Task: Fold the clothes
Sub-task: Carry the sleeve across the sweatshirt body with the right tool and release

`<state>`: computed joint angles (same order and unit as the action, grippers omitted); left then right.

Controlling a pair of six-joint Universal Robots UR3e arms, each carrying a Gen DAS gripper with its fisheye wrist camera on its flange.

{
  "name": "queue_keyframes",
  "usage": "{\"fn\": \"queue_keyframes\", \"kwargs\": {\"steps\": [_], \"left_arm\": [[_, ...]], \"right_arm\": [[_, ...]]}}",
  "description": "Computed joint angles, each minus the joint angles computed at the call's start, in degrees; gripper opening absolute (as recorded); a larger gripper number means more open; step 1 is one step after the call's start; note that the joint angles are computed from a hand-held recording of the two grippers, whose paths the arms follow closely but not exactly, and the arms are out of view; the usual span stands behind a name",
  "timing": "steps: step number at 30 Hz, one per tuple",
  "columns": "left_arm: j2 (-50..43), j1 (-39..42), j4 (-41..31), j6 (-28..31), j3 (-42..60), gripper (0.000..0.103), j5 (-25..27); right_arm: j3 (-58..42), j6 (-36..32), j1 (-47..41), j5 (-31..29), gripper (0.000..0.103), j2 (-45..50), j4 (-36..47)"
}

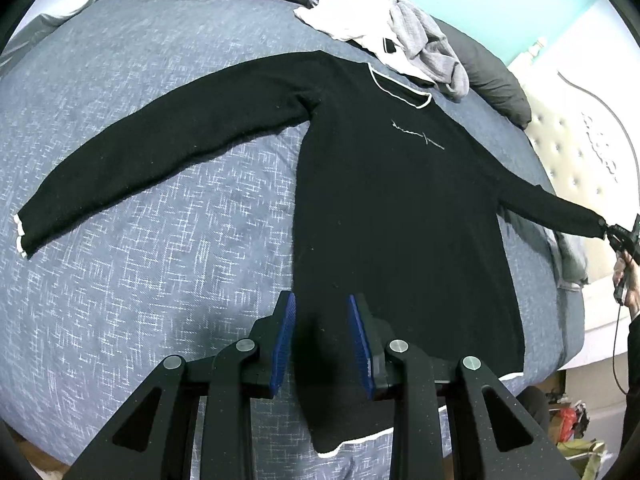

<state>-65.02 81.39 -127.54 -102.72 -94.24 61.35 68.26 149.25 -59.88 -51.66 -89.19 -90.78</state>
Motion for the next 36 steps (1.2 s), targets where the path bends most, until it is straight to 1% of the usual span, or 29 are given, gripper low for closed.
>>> {"fn": "queue_keyframes", "kwargs": {"steps": [2,4,7,10,14,17,20,23,25,27,29,31,33,35,36], "left_arm": [[0.0,0.8,-1.5,1.1,0.6,0.030,0.0],[0.0,1.9,-3.3,2.9,1.5,0.031,0.1],[0.0,3.9,-5.9,5.6,2.6,0.031,0.7],[-0.3,5.1,-6.9,6.6,3.1,0.032,1.1],[-0.9,7.3,-9.9,8.9,5.1,0.032,1.5],[-1.3,10.0,-14.3,12.7,8.2,0.033,1.9],[-1.8,13.0,-18.9,16.8,11.5,0.034,2.4],[-2.2,15.1,-21.5,19.6,13.4,0.037,3.1],[-2.2,16.4,-22.5,21.1,13.8,0.037,3.7],[-2.3,17.4,-22.8,21.9,13.7,0.037,4.4],[-2.3,17.9,-22.4,22.2,13.1,0.037,4.8],[-2.3,18.2,-21.7,22.3,12.3,0.038,5.3],[-2.1,17.9,-20.4,21.8,11.0,0.038,5.7],[-1.4,17.2,-18.7,21.0,9.1,0.038,6.2],[-0.9,17.0,-18.3,20.8,8.2,0.038,6.4]], "right_arm": [[-1.2,-0.8,0.8,0.2,0.005,-0.6,1.2],[-3.1,-0.3,1.5,0.8,0.005,-0.7,2.1],[-8.5,0.9,2.6,2.7,0.005,-0.4,5.6],[-13.5,0.8,5.7,4.1,0.005,-0.6,9.5],[-18.7,0.9,13.8,6.1,0.005,-2.0,14.1],[-18.7,3.5,22.8,7.4,0.005,-3.5,13.5],[-14.9,9.0,35.5,5.6,0.005,-4.1,7.1],[-8.3,15.1,50.1,2.0,0.005,-3.6,-2.4],[-5.0,19.9,60.5,-1.4,0.005,-0.9,-9.2],[-1.9,24.4,67.4,-2.8,0.005,2.2,-14.7],[1.9,28.6,73.6,-4.8,0.005,5.4,-21.3],[3.5,31.0,78.8,-6.7,0.005,9.2,-24.9],[4.1,32.9,83.2,-8.4,0.006,13.3,-27.7],[3.9,34.2,85.9,-9.7,0.011,16.1,-29.2],[2.9,34.9,87.2,-11.1,0.013,17.6,-28.5]]}}
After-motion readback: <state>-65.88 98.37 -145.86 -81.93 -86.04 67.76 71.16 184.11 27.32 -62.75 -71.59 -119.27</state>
